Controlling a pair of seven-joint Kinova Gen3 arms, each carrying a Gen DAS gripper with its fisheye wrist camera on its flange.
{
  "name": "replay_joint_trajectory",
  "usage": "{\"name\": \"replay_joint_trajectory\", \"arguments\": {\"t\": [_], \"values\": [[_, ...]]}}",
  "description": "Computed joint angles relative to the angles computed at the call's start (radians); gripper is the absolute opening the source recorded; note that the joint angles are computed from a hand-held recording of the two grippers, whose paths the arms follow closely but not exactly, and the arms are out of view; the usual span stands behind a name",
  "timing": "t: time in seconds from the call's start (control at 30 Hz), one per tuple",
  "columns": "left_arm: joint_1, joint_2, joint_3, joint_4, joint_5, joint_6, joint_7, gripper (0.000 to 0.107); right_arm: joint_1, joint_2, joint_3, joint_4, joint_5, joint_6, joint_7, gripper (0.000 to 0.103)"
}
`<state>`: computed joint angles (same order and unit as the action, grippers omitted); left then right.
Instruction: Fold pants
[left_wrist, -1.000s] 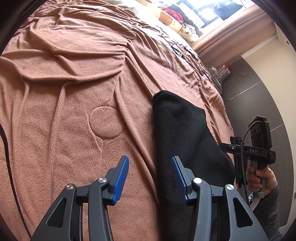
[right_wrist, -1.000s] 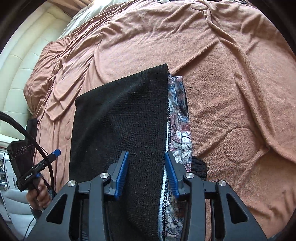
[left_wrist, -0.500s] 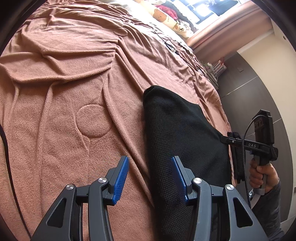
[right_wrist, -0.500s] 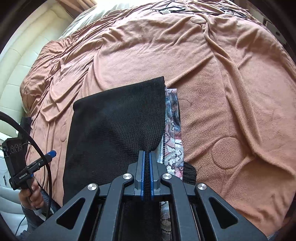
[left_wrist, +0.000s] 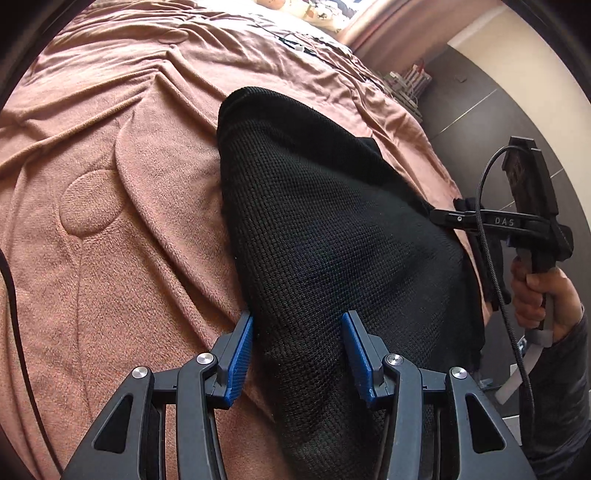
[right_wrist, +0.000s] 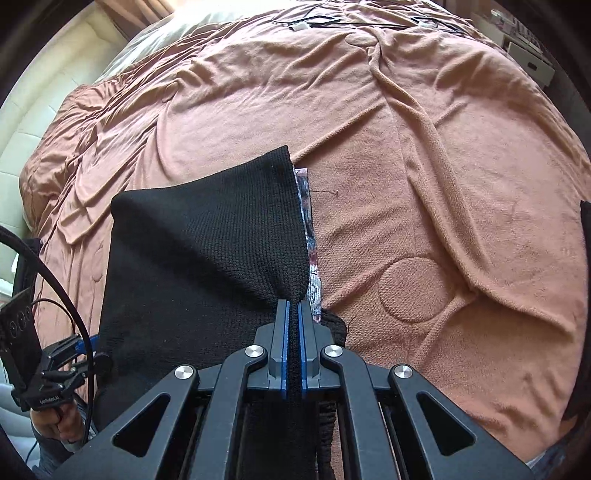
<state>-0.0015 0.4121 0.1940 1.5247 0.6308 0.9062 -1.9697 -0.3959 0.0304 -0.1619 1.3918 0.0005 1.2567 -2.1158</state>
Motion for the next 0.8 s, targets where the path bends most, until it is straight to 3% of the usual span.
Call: {"name": "replay_joint_trajectory", "arguments": {"t": [0.2, 0.3, 0.37, 0.47, 0.8], "values": [[0.022, -0.004, -0.004, 0.007, -0.027, -0.023, 0.017, 0.050, 0.032, -0.063, 0.016, 0.070, -0.074, -0.064, 0.030, 0.010], [0.028, -0.006, -0.004, 0.008, -0.035, -0.030, 0.027, 0.050, 0.049, -0.115, 0.016, 0.112, -0.088, -0.078, 0.032, 0.033], [0.033, -0.008, -0.004, 0.006, -0.043, -0.034, 0.035, 0.050, 0.064, -0.159, 0.024, 0.151, -0.115, -0.097, 0.053, 0.057], [0.035, -0.012, -0.003, 0.010, -0.046, -0.041, 0.042, 0.050, 0.082, -0.228, 0.031, 0.212, -0.146, -0.114, 0.066, 0.059], [0.030, -0.028, 0.000, 0.032, -0.036, -0.062, 0.035, 0.050, 0.129, -0.374, 0.192, 0.467, -0.442, -0.149, 0.292, 0.063]]}}
